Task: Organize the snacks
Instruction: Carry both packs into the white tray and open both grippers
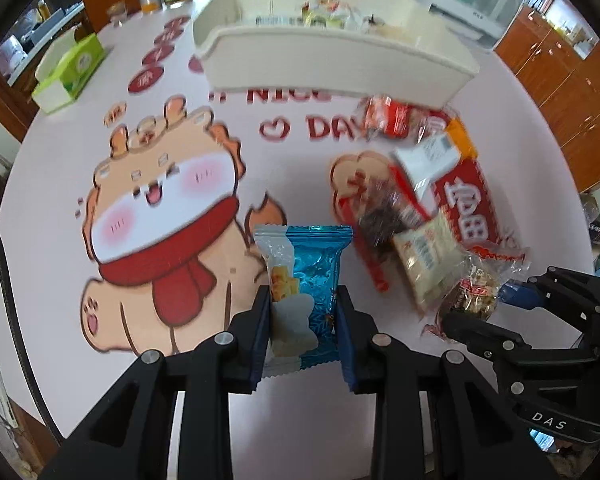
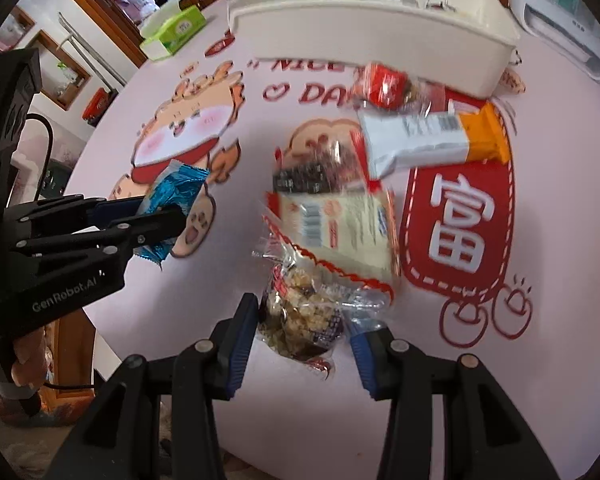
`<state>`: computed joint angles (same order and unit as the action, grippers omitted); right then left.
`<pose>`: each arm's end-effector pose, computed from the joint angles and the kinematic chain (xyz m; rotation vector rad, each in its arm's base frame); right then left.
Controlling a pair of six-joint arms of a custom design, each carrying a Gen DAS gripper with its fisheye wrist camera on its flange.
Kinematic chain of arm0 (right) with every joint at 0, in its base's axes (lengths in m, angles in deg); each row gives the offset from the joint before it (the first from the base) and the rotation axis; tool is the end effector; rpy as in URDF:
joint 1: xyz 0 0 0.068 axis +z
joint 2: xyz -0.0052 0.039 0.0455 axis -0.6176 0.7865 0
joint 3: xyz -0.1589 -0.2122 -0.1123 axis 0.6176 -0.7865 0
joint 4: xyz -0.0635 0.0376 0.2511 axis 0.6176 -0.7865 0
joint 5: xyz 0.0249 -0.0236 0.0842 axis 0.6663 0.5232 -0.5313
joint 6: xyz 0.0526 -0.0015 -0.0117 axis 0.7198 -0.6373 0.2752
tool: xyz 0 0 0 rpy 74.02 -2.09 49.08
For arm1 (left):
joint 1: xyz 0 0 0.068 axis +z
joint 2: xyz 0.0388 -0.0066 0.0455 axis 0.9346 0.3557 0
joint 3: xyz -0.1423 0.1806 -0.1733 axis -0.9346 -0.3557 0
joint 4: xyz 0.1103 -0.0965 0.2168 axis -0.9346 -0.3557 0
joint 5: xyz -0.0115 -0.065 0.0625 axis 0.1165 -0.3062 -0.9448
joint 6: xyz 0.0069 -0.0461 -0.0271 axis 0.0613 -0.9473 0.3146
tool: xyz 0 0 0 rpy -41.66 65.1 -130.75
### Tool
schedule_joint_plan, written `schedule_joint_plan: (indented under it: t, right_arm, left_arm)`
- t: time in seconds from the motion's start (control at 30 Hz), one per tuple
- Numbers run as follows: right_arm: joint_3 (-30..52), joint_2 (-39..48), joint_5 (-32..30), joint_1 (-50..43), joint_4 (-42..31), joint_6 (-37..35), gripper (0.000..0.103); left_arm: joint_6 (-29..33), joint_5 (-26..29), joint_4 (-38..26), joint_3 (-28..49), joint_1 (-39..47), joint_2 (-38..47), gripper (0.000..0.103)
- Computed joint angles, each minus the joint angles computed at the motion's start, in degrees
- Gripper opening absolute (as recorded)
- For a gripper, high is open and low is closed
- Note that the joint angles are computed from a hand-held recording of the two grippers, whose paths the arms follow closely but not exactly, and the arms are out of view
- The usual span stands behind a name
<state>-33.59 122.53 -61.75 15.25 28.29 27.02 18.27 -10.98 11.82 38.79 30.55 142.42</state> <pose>0.1397 0.1784 0.0685 0.2689 2.7920 0.3007 0.2331 -0.1903 0.1033 0.8661 2.7472 -0.2840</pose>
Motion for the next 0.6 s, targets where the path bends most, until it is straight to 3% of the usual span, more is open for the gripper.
schedule_joint_plan:
  t: [0.3, 0.6]
  right_arm:
    - [4.5, -12.7, 6.3, -6.4, -12.7, -9.1, 0.045]
    - [18.4, -16.9, 11.2, -18.6, -23.3, -25.3, 0.045]
  left_arm:
    - [2.9, 2.1, -5.9, 11.7, 3.6, -2.3, 0.028]
    - [5.6, -0.7, -12.1, 32.9, 5.4, 2.0, 0.028]
